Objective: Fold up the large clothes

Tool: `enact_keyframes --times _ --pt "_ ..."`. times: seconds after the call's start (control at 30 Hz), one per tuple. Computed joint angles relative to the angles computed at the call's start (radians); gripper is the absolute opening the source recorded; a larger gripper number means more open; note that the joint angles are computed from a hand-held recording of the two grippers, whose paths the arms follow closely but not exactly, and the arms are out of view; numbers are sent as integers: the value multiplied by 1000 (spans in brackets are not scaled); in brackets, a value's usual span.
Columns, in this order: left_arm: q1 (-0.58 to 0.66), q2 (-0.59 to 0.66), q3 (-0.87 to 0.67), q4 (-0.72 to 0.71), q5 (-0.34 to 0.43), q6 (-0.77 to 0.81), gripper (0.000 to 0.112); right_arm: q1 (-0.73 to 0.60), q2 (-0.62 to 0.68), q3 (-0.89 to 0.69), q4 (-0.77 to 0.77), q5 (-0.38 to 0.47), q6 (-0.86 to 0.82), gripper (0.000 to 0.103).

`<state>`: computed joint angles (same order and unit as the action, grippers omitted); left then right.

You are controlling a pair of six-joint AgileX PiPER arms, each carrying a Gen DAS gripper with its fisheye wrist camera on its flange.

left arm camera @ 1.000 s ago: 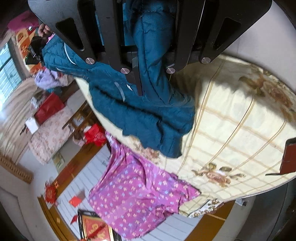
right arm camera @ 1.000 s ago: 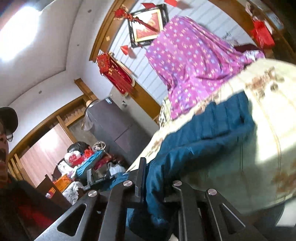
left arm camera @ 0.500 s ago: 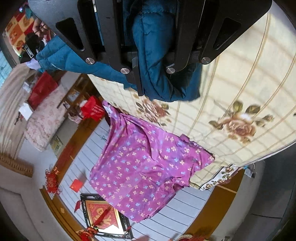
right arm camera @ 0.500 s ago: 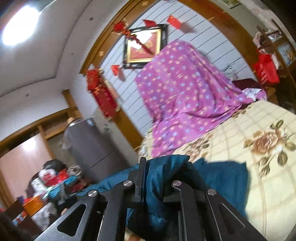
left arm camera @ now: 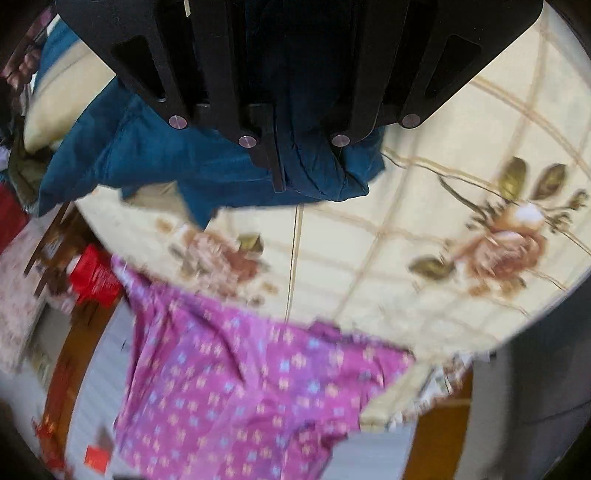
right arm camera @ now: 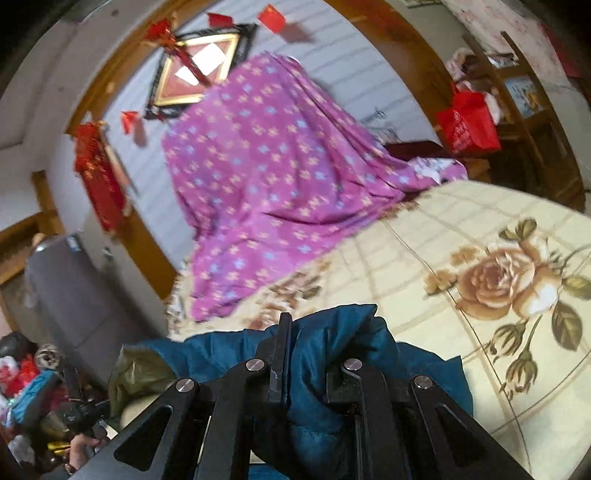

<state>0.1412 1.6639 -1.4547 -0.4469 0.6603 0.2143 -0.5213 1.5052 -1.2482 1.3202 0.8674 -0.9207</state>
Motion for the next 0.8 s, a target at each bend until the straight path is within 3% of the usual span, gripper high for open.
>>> enact_keyframes --times 0.1,0.27,0.3,0.33,0.37,0.43,0.63,0.73,0.8 --pt "9 81 -59 -51 43 -2 10 11 100 -21 13 -1 23 11" --pt "85 142 -137 -237 180 17 17 12 197 -132 -92 30 214 14" --pt "115 137 -140 -308 215 51 27 10 196 -137 -98 40 227 21" --pt "131 127 -142 -343 238 67 39 2 192 -136 -86 58 223 33" --pt "156 108 -135 -395 255 101 45 -6 181 -125 -64 72 206 43" --pt "182 62 -129 -411 263 110 68 -28 141 -85 -2 102 157 90" --pt "257 -123 -15 -433 181 205 73 -106 -56 10 1 105 55 92" --pt "269 -204 93 -503 184 345 75 -97 -150 18 -102 97 16 92" --pt "203 -208 107 -419 170 348 75 -32 -187 4 -231 46 50 92"
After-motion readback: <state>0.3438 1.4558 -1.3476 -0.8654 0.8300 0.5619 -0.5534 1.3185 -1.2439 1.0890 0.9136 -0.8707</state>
